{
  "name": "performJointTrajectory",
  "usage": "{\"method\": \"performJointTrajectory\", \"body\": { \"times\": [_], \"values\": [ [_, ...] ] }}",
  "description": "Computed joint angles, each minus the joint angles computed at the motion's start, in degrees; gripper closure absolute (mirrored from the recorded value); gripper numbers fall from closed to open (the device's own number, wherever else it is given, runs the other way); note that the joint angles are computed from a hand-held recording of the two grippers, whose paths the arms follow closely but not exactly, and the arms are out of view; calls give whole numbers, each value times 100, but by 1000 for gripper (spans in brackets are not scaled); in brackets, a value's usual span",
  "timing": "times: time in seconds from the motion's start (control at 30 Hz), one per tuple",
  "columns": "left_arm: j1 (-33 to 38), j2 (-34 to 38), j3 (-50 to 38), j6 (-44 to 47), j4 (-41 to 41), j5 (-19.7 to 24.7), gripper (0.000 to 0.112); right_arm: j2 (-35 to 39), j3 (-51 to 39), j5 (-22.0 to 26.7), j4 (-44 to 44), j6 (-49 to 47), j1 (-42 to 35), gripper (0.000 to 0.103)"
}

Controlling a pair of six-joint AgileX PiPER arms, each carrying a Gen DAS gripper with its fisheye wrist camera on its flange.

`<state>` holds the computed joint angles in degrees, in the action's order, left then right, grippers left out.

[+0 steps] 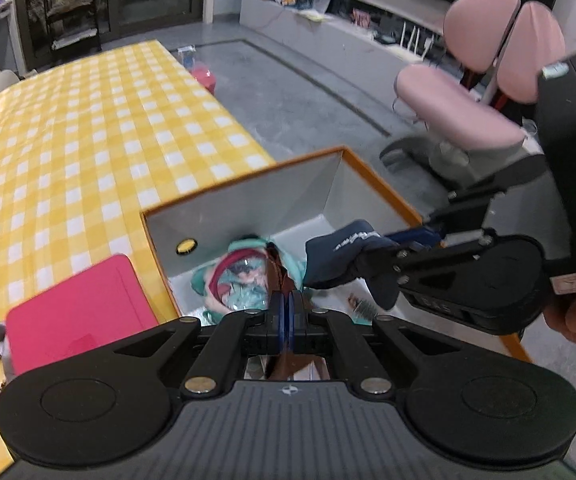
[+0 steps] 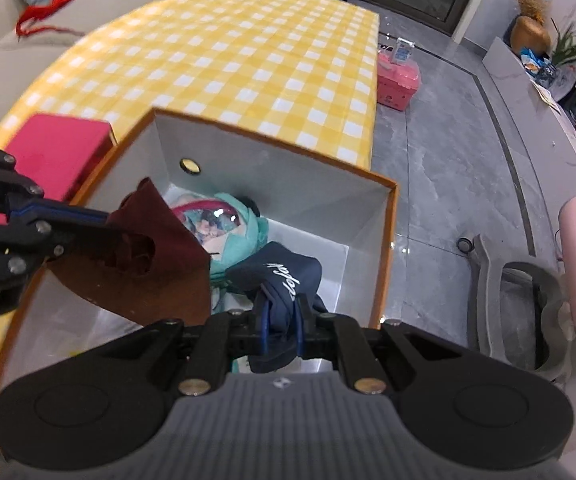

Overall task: Organize soft objects
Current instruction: 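Open right gripper to drop cap while left gripper releases maroon cloth in box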

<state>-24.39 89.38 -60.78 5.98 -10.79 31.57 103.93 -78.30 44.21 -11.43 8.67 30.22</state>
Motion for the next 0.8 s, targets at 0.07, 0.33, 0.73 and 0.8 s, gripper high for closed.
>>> {"method": "performJointTrajectory", "body": {
  "times": [0.07,0.33,0.73,0.8],
  "values": [
    [-12,114,-36,-16,35,40,111,144,-50,24,-116,1,62,91],
    [-127,285,-117,-313,433,129,100,352,-121,109,-260,-111,133,75],
    [-186,-226,150,-334,471,8,59,-24,61,188,-519,28,341,53],
    [-221,-333,191,-365,531,1,56,-105,94,209,-564,78,385,53]
  ]
}}
